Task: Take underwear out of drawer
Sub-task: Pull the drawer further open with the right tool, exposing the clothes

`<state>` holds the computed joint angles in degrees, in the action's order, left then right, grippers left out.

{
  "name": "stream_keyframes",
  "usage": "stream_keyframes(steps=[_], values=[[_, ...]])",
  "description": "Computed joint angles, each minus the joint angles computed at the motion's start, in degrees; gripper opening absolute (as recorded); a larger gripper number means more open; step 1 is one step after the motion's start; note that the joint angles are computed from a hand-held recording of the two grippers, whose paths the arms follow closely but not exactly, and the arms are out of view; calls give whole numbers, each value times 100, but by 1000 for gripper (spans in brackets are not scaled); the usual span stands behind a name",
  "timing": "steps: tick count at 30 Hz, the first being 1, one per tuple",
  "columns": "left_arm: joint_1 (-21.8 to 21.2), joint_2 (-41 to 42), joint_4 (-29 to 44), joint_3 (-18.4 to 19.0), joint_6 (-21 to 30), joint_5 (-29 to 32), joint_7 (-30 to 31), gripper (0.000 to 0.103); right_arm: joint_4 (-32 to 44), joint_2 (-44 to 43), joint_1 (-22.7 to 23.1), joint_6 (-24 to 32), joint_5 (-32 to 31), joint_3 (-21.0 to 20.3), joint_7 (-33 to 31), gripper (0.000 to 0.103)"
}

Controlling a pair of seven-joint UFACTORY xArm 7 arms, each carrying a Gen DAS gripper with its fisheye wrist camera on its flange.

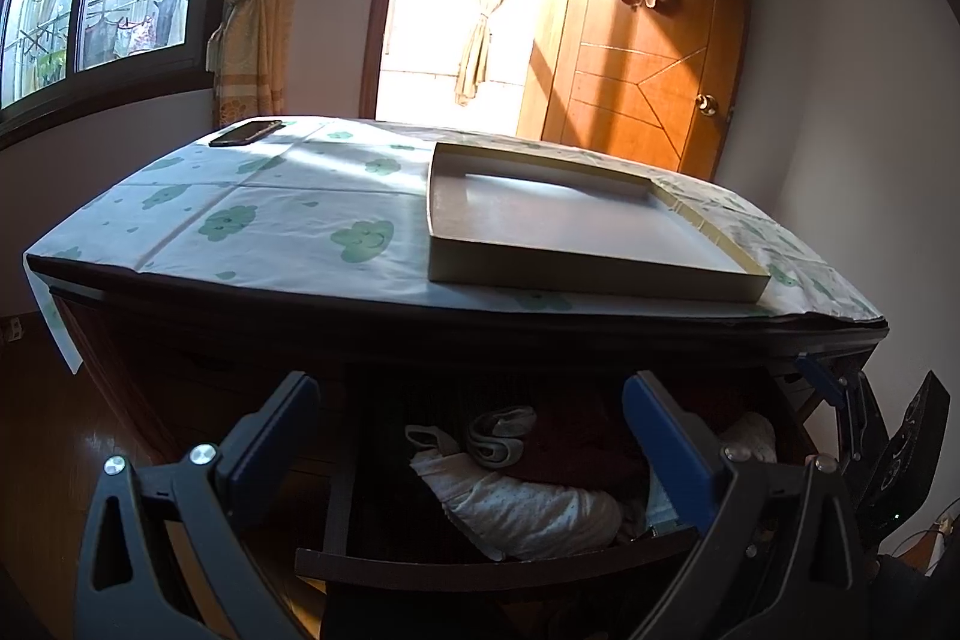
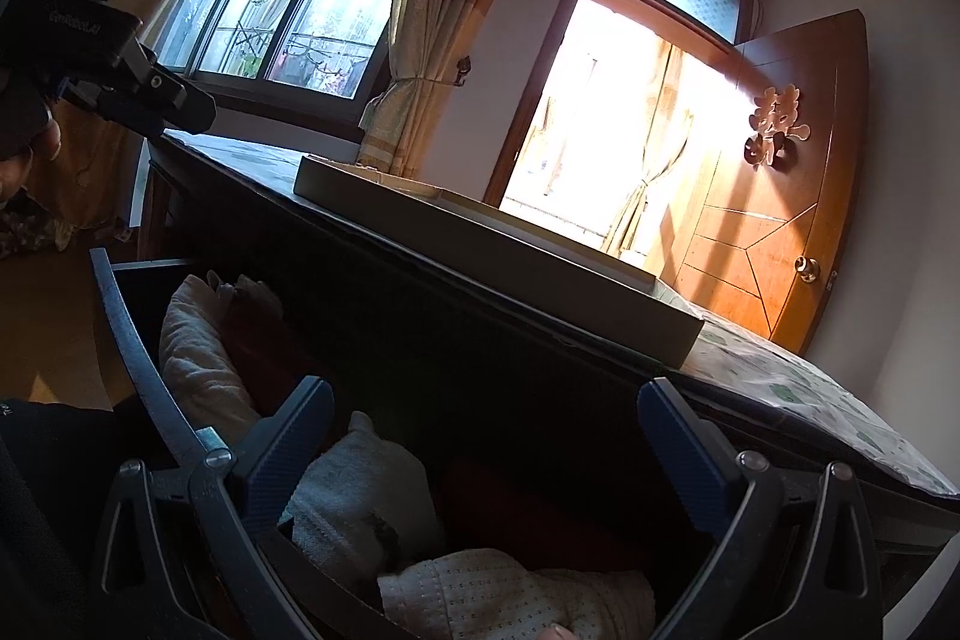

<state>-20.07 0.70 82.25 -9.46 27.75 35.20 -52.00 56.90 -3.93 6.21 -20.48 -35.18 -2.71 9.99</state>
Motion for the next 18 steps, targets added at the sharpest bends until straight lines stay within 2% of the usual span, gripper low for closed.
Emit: stream_keyframes(steps=[4, 6, 10, 12, 15, 18], values=[[19, -18, -23, 11, -12, -45, 19, 103, -20, -57, 57, 77, -91, -68, 176, 103], [27, -18, -18, 10, -10, -67, 36, 103, 20, -73, 169, 126, -383, -234, 515, 103], [36, -21, -20, 7, -12, -69, 43, 103, -5, -152, 294, 215, -615, -380, 788, 103], [37, -26, -22, 4, -4, -94, 64, 103, -81, -209, 270, 251, -452, -313, 623, 103], [40, -36, -28, -1, 3, -96, 73, 103, -143, -274, 428, 287, -422, -446, 570, 103], [44, -49, -39, -6, 8, -101, 86, 103, -67, -300, 925, 383, -827, -984, 962, 103]])
